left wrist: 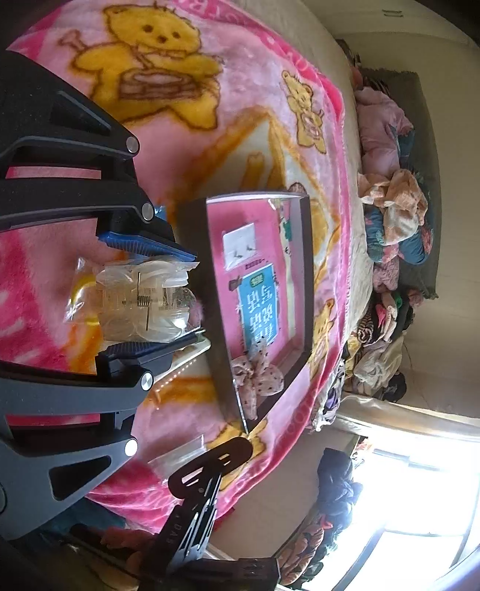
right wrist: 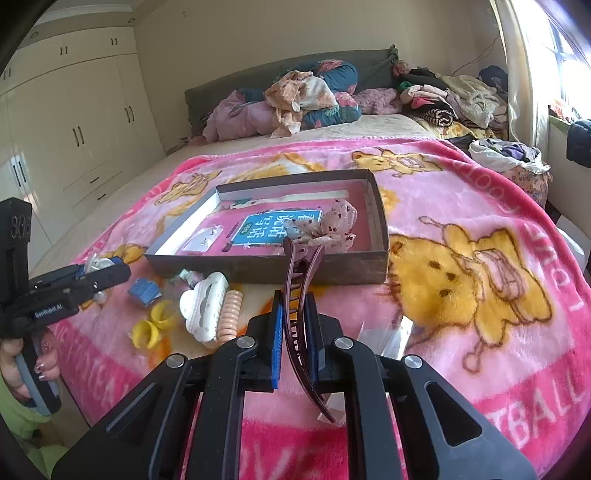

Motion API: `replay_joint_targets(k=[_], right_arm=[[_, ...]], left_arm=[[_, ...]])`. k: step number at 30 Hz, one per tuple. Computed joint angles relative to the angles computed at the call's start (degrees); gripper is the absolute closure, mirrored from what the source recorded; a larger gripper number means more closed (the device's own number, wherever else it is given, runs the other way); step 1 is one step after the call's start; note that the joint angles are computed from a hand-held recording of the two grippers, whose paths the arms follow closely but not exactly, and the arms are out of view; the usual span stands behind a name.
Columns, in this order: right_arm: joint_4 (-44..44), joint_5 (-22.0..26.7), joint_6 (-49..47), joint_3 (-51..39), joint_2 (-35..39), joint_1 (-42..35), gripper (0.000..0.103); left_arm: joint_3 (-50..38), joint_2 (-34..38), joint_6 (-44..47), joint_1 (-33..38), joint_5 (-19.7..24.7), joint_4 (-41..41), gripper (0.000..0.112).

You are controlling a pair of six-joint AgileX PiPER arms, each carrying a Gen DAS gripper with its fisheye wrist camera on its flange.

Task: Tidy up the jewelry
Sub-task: 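Carry the hair clip bag and brown claw clip over the box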

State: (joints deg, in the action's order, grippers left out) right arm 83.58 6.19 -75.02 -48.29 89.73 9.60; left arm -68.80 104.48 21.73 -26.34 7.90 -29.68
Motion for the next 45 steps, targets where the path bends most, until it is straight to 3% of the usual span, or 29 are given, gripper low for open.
replay_joint_targets(k=[12, 22, 45], right_arm=[[-16.81, 0.98, 16.51, -5.99, 3.1, -0.65, 0.092], [-32.08, 2.31, 31.33, -12.14, 7.11, -2.09, 0.092], [-51.54, 6.16, 50.62, -27.08, 17.34, -4.6, 0.092]], left_arm=[[-9.01, 5.46, -11.25, 1.32, 2.5, 12.04, 0.082], [-20.44, 12.49, -11.75, 1.16, 7.13, 11.83, 0.082], [-56.36, 32.87, -21.75, -1.45, 26.3, 20.68, 0.082]])
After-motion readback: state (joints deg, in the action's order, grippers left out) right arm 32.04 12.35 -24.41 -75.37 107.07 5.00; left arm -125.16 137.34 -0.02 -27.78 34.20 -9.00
